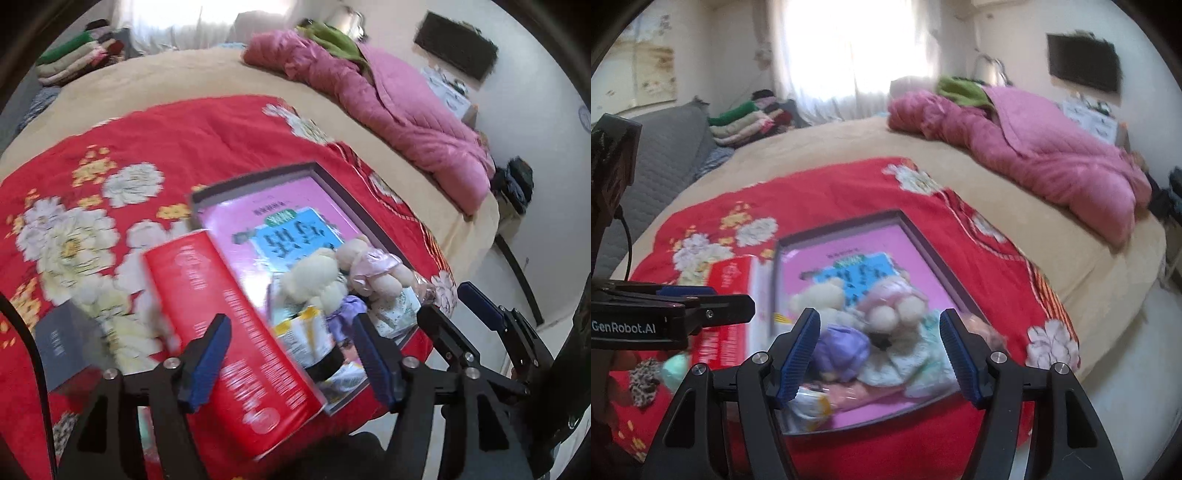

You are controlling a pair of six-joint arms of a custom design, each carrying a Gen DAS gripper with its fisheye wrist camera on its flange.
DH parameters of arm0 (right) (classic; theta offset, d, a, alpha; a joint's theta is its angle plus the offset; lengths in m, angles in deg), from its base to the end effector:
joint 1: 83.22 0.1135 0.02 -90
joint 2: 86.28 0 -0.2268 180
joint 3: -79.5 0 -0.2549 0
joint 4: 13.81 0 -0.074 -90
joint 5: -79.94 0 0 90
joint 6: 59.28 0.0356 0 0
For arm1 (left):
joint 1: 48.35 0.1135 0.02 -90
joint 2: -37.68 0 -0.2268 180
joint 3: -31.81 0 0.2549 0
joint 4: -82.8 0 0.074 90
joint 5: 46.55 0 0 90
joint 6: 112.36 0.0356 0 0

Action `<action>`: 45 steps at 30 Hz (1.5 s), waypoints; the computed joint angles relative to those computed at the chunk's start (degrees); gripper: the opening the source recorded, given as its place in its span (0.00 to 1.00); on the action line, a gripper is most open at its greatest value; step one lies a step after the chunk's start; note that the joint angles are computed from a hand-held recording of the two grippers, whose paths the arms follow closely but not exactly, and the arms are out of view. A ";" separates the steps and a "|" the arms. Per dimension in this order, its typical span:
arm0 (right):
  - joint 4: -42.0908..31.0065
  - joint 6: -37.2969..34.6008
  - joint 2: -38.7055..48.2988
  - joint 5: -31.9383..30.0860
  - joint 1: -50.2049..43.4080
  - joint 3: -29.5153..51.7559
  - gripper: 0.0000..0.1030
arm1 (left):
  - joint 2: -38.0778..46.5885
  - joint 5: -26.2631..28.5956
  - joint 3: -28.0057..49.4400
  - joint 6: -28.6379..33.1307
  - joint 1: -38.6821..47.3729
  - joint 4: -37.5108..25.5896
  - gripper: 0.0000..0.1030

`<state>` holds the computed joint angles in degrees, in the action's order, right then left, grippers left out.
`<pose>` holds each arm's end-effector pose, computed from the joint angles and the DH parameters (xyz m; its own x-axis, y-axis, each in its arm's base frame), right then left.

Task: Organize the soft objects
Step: 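Open both tools and withdraw them from the tray, then move both tools down to the leopard scrunchie and green sponge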

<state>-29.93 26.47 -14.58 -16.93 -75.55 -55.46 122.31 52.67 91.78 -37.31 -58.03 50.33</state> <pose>0.2540 0.0385 0.1402 -0.6550 -0.1624 -0.7380 -0.2688 0.9628 0.0266 0.2846 -0.0543 0.1413 -0.8649 -0.1108 -0.4896 0.0296 0.9624 -0.2700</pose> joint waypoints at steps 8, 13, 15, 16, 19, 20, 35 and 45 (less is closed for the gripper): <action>-4.49 3.25 -7.17 3.43 15.51 -0.55 0.68 | -20.93 1.25 -11.29 6.39 13.72 -9.08 0.67; -5.68 4.90 -6.14 8.12 26.46 0.73 0.68 | -30.03 6.02 -16.27 13.98 27.98 -15.15 0.68; -5.51 5.44 -4.79 9.95 30.83 1.37 0.68 | -31.80 7.98 -17.43 17.85 34.28 -17.17 0.69; -5.34 5.84 -3.75 10.43 32.24 1.80 0.69 | -32.36 8.77 -18.04 20.18 37.79 -17.94 0.70; -4.92 6.80 0.95 11.88 37.16 3.68 0.72 | -31.76 12.01 -19.41 26.29 47.60 -19.13 0.70; -4.86 7.04 3.47 13.10 39.19 4.74 0.72 | -30.01 13.58 -19.54 28.85 51.52 -19.06 0.70; -1.85 10.47 32.37 16.13 49.29 18.04 0.72 | -2.17 14.22 -19.50 36.89 64.02 -4.15 0.71; -2.75 11.49 43.57 16.27 47.61 25.96 0.72 | 9.04 8.61 -19.57 31.37 61.51 6.73 0.71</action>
